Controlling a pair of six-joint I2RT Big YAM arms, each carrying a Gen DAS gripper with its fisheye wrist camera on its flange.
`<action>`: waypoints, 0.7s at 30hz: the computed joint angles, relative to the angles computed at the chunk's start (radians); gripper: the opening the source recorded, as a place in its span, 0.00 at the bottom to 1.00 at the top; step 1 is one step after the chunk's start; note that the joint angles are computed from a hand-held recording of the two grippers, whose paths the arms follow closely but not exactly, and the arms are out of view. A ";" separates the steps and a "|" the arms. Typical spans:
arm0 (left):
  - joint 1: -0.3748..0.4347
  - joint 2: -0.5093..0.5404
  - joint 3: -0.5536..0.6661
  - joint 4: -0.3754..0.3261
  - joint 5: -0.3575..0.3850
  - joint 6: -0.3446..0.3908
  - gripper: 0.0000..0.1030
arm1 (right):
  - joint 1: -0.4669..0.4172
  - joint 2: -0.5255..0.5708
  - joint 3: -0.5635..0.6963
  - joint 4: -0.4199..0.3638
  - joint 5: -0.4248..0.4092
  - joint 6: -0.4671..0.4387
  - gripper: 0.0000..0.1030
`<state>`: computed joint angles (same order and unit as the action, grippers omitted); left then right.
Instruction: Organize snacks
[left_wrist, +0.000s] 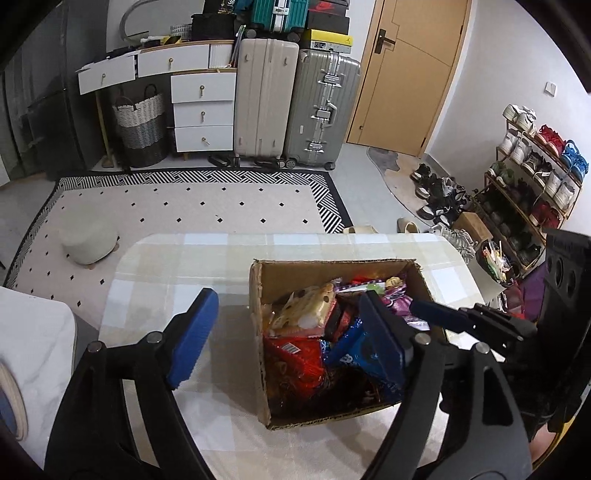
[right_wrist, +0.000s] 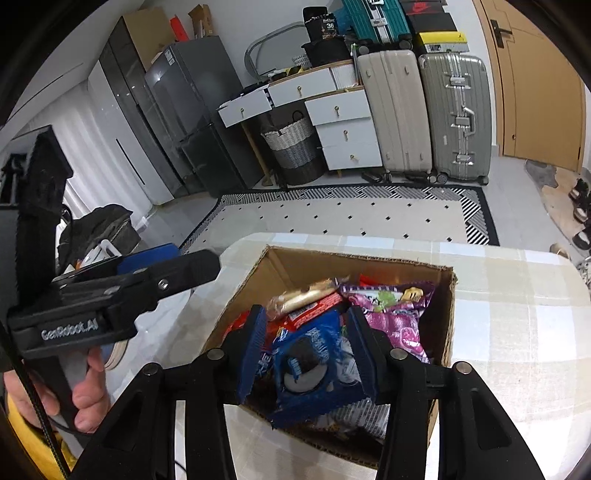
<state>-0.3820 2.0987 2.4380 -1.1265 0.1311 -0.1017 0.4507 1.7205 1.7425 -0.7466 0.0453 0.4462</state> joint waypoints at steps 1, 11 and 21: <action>0.001 -0.011 -0.012 -0.001 -0.002 0.000 0.75 | -0.002 -0.001 -0.001 0.001 -0.004 -0.003 0.45; -0.003 -0.173 -0.204 0.057 -0.034 -0.008 0.76 | 0.025 -0.079 -0.041 0.022 0.047 0.000 0.46; -0.039 -0.393 -0.405 0.129 -0.080 -0.010 0.79 | 0.093 -0.228 -0.103 0.043 0.160 -0.015 0.54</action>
<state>-0.4211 1.7052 2.0333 -0.9972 0.0516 -0.1116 0.5440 1.4921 1.6390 -0.7033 0.2054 0.4309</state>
